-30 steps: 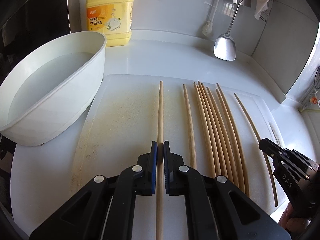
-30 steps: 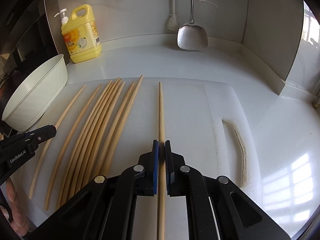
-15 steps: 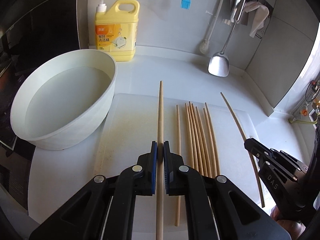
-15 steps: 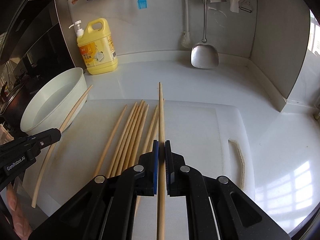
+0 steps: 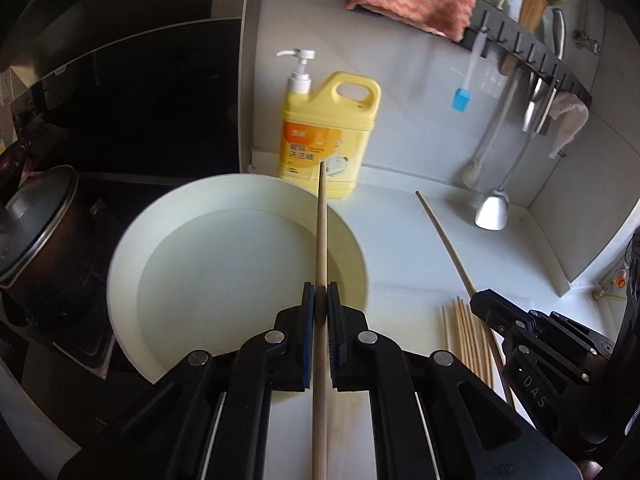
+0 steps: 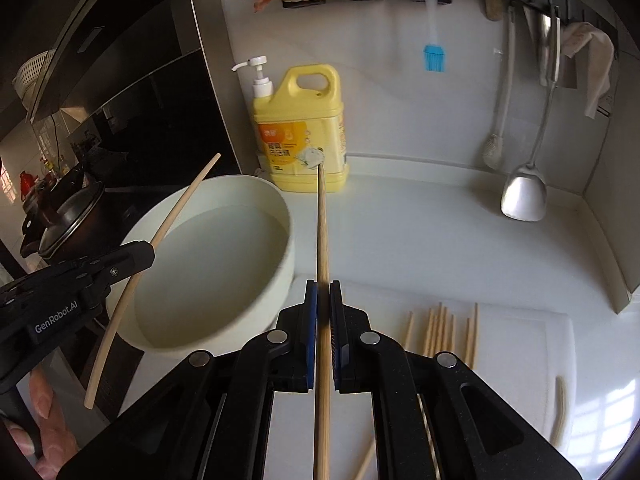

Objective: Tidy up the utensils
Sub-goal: 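Carry the chopstick over the water basin and open both tools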

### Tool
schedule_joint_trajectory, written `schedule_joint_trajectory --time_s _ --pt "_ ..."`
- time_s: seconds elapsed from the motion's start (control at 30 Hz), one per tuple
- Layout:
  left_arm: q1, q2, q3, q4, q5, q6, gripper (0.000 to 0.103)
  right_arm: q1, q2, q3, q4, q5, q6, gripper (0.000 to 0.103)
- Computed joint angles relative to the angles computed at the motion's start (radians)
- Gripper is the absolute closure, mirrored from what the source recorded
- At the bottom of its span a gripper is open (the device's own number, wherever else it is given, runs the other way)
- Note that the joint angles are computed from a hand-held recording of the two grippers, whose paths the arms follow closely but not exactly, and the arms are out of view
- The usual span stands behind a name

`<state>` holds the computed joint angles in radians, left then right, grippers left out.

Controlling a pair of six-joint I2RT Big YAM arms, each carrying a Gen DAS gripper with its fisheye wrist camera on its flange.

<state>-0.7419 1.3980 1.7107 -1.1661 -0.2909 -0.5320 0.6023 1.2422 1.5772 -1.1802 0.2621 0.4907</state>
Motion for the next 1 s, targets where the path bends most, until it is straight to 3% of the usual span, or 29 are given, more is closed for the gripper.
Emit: schedule_joint_trajectory --time_s 0.23,0.43,0.67,1.0 --pt "0.197 0.008 -0.044 0.022 0.137 0.093 0.096 0.048 0.240 0.206 0.027 -0.029 0.037 0.097" --pt "0.278 0.055 -0.061 0.032 0.213 0.156 0.096 0.055 0.391 0.324 -0.001 -0.083 0.084 0.097" --pt "0.314 0.109 -0.064 0.027 0.280 0.194 0.096 0.045 0.491 0.397 -0.071 -0.136 0.129 0.097" --pt "0.333 0.169 -0.034 -0.032 0.318 0.216 0.096 0.023 0.543 0.425 -0.132 -0.188 0.155 0.097"
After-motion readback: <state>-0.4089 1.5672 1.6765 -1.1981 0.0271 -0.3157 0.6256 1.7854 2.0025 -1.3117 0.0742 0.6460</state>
